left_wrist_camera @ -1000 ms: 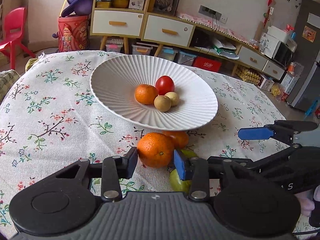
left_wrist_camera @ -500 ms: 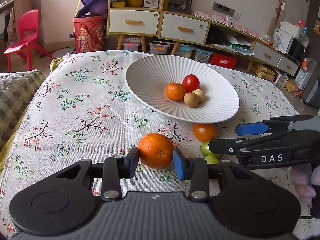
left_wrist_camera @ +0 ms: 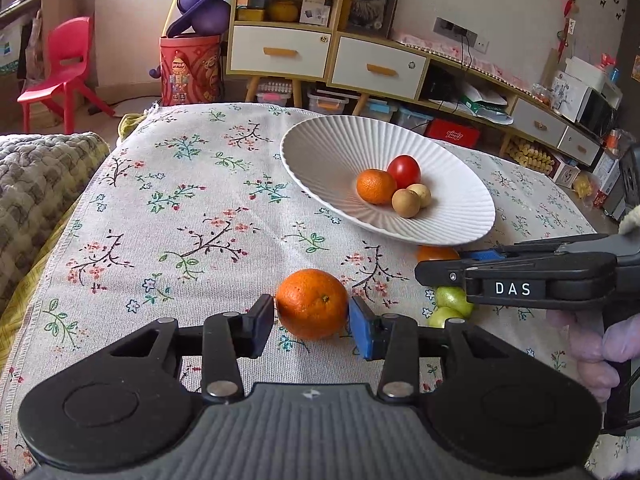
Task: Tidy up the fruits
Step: 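Grasp an orange with the left gripper while the right gripper grasps a tomato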
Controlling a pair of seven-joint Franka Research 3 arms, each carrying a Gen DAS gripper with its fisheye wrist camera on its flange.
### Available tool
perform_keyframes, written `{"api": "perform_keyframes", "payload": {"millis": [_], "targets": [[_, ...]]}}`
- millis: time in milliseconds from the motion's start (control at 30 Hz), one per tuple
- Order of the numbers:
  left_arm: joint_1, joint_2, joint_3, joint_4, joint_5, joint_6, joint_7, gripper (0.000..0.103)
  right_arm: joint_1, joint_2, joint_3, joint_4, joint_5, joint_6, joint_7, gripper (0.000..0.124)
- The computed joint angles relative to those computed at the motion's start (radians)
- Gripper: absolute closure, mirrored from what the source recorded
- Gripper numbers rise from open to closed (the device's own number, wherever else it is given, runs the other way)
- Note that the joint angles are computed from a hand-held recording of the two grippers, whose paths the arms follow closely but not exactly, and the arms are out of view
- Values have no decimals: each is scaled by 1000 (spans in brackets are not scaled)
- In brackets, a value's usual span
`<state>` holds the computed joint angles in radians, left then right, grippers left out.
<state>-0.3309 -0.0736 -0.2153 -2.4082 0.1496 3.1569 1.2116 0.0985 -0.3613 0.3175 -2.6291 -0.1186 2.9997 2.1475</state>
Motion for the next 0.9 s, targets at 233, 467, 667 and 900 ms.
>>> {"api": "perform_keyframes", "payload": {"millis": [233,467,667,900], "targets": [[58,32,-31,10,138,39,-114,74,32,-37,-27,-16,24,-37,-28,98],[148,54,-70,56,540,37,-457,74,27,-68,-29,-34,34,-56,-33,98],[85,42,-35,56,399,-4,-349,75,21,-102,-31,-49,42,-81,-25,98],[63,16,-36,46,288,32,-263,75,16,-138,-31,-59,51,-68,-34,98]]}}
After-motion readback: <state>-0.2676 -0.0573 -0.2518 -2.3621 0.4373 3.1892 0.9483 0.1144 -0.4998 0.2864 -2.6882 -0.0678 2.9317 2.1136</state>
